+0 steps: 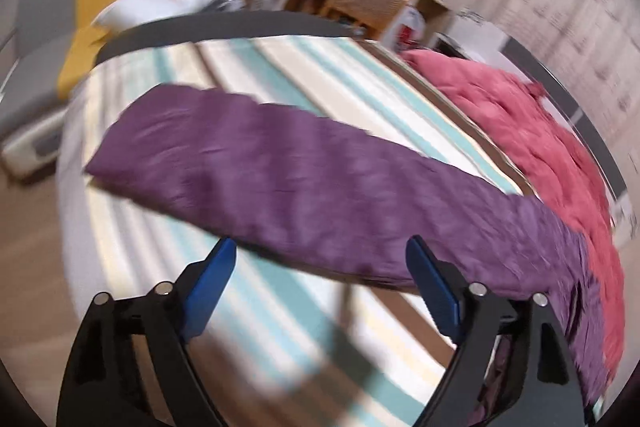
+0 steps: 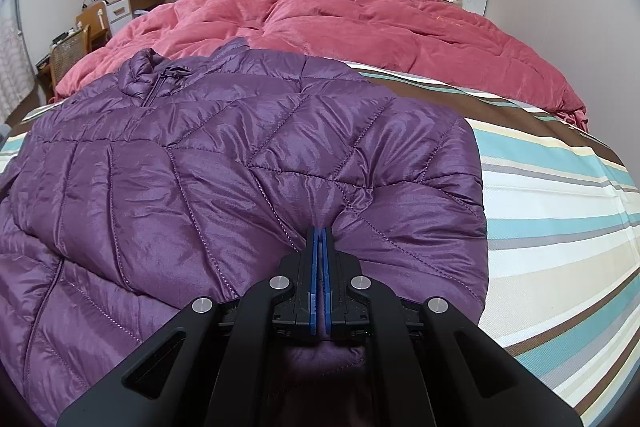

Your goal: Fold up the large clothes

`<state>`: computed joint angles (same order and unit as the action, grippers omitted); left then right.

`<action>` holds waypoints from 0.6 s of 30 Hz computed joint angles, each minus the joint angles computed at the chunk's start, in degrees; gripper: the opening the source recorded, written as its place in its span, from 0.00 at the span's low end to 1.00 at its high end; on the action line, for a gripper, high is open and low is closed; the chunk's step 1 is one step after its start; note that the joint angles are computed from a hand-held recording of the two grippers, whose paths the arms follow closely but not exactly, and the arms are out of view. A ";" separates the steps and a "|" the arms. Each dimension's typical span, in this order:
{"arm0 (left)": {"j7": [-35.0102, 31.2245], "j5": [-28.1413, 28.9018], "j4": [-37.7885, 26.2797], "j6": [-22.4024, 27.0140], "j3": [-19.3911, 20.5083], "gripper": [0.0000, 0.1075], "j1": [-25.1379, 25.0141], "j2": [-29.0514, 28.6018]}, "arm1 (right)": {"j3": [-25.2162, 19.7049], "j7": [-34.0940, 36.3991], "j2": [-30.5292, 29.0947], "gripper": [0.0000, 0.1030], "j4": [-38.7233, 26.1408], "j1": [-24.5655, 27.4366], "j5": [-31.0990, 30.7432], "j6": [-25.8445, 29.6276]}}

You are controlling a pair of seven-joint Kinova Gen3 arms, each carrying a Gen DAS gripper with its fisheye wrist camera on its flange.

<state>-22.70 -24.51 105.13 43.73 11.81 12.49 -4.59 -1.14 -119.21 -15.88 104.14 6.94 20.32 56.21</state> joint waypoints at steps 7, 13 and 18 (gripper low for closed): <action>6.46 -0.41 4.35 -1.03 -0.52 0.73 -3.30 -2.03 | 0.10 0.08 -0.08 0.01 0.15 0.05 -0.12 -0.22; 5.20 5.35 7.15 -9.34 -4.21 0.70 -7.00 -2.36 | 0.05 0.12 -0.02 0.01 -0.06 0.13 -0.12 -0.15; 8.01 5.28 4.70 -9.55 -4.51 0.42 -9.79 1.44 | 0.12 0.16 -0.12 0.01 0.06 0.15 -0.24 -0.27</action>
<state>-14.69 -19.23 109.83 34.18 7.29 2.70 -3.15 -1.02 -119.05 -16.00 104.20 7.09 20.07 55.94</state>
